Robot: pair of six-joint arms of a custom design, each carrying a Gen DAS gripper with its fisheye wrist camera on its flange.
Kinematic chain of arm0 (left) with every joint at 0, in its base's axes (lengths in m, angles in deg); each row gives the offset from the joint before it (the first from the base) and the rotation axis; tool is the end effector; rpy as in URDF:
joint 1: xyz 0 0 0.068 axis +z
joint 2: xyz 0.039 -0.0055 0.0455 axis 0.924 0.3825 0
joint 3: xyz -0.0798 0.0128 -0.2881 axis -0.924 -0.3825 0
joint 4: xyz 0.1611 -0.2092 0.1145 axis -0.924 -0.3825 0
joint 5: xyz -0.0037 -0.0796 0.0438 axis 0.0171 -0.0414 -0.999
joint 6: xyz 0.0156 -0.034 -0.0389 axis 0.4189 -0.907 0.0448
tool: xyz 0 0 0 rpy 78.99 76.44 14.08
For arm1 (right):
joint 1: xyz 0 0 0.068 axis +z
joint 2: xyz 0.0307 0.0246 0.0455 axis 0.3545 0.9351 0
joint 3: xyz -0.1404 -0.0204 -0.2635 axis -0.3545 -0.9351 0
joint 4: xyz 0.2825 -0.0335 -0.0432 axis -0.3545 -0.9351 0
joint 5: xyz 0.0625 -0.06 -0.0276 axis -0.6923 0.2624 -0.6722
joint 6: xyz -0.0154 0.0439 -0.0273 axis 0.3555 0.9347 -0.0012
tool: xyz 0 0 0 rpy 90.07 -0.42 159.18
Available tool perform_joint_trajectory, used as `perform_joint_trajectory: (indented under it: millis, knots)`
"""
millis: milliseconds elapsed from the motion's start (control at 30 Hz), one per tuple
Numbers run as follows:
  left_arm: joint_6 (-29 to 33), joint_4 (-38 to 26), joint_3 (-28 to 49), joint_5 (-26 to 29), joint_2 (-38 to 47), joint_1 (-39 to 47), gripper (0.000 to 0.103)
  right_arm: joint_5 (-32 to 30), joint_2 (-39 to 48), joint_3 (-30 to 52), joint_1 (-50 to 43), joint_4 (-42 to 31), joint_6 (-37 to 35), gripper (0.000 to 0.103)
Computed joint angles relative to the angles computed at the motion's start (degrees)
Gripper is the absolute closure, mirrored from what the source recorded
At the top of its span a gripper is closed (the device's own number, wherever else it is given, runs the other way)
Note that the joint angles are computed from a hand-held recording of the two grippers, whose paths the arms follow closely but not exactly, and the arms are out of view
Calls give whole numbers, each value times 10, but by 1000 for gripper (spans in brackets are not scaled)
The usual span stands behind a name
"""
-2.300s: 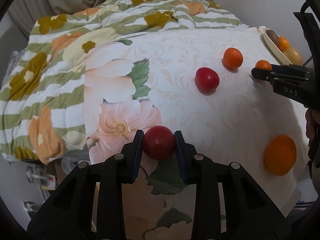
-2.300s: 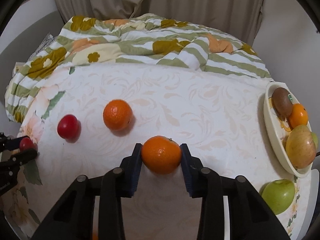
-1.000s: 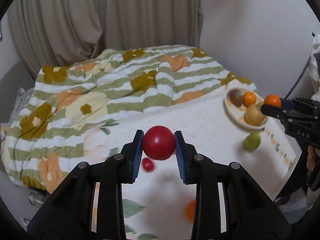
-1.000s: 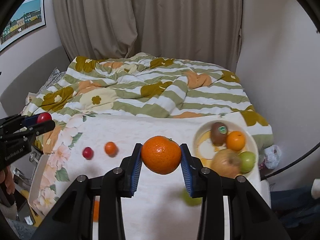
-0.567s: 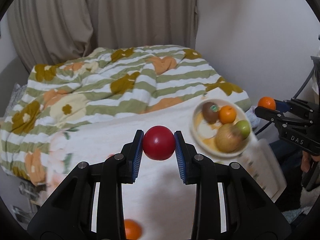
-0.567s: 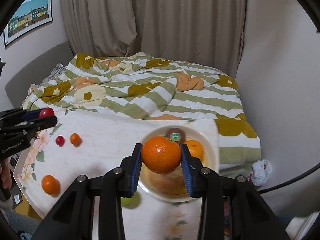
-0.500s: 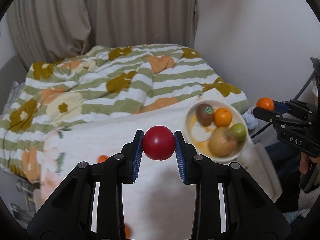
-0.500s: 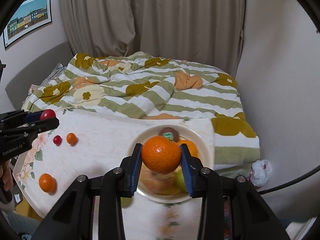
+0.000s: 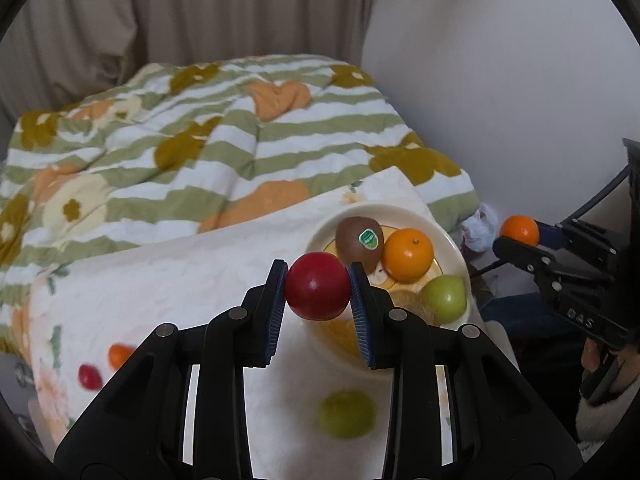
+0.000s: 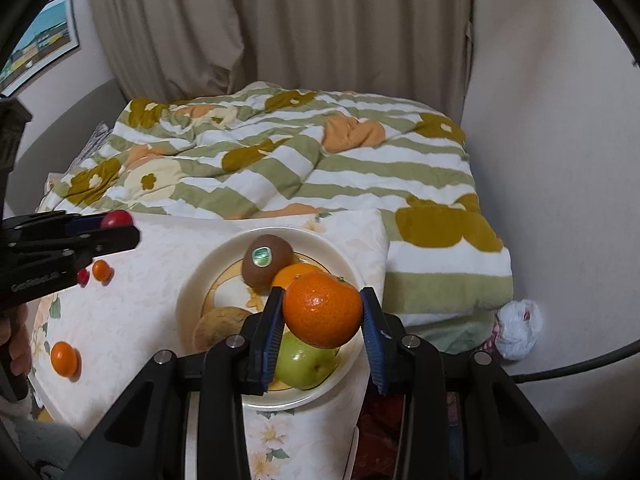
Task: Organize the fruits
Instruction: 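Carry the tomato and mandarin over the plate with both tools, then release the tomato onto the plate with the left tool while the right tool releases the mandarin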
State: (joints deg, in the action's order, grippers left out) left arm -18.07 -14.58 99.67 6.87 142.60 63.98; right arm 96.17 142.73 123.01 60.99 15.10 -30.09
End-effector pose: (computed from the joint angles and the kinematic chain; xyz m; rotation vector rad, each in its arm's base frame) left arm 0.2056 -0.0155 0.1886 0.0073 2.5326 -0.1578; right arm 0.2096 0.1721 0.1778 -0.5513 2.4337 0.2555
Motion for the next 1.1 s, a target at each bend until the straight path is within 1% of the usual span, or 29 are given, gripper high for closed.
perform_joint_trajectory:
  millis: [33,233,400,600,700,767,800,833,867,900,967,1033,1100]
  knots:
    - [5,17,9,5,36,-1,65,-4,5,2,-4,1,2,69]
    - [25,76,47,39,179,-3,65,-20,63,18,-31,16,16,69]
    - [48,104,66,46,252,1,65,-28,96,28,-43,27,34,69]
    - [61,107,82,43,284,1,64,-27,105,28,-42,29,43,69]
    - [55,105,78,43,277,4,64,-24,94,19,-40,28,52,69]
    - [59,100,76,29,269,-1,63,-23,86,14,-42,25,56,69]
    - [61,97,74,17,265,-5,59,-22,82,11,-43,24,57,69]
    - [63,97,72,13,261,-6,52,-23,77,8,-44,22,59,69]
    - [65,98,67,10,251,-7,21,-24,70,4,-46,21,59,69]
    - [66,100,61,9,241,-7,0,-25,67,1,-47,20,60,69]
    - [67,105,46,13,216,-4,0,-24,58,-4,-49,17,60,69]
    - [67,93,43,-9,205,-12,0,-24,48,-8,-51,14,60,69]
    - [67,84,38,-17,193,-14,0,-25,41,-12,-52,13,58,69]
